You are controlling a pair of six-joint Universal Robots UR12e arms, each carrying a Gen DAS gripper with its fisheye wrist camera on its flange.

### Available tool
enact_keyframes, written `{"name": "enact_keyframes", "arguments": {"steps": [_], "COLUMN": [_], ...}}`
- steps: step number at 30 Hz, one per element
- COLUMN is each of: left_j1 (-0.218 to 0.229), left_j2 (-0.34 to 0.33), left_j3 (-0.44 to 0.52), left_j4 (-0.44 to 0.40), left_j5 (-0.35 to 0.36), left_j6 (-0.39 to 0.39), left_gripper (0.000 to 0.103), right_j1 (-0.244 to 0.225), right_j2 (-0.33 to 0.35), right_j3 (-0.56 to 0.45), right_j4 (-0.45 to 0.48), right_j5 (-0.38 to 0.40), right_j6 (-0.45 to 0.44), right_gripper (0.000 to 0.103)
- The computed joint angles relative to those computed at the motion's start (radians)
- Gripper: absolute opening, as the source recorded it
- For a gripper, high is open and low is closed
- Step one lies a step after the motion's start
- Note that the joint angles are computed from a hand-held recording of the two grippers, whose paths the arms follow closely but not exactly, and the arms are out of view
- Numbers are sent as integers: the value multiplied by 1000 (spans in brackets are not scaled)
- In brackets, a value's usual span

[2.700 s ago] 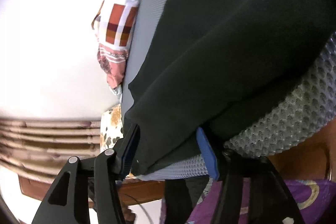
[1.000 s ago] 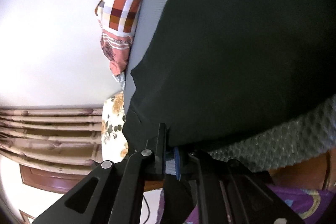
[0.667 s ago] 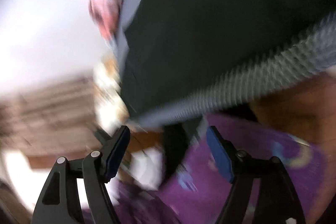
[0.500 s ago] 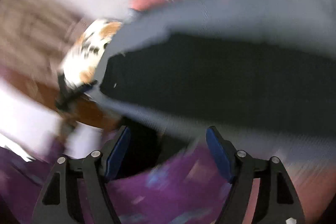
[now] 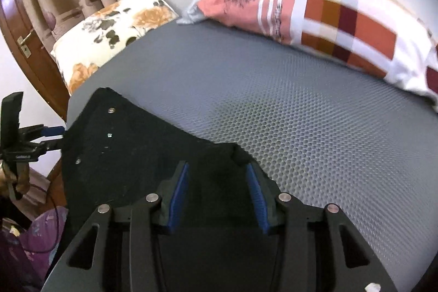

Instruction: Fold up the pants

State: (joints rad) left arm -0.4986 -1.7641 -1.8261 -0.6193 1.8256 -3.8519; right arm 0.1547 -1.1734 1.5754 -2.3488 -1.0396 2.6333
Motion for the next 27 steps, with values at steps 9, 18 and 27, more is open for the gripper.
{"name": "enact_keyframes", "arguments": {"steps": [9,18,27], "left_j1": [11,6,16], "left_j2": [-1,-3,-6], "left_j3": [-13,-14,-16], "left_j4": [1,3,2], "left_j5": [-41,1,-31], "left_j6": [-37,-49,-68], "left_gripper": [65,75,80], "right_j1": [33,43,26], "right_j2": [39,57,77], "right_j3": [-42,-21,-15], "right_j4": [63,-119,-205], "right_j5": [-46,-116,-62], "right_j6": [-50,111,194], "right_gripper": [16,5,3]}}
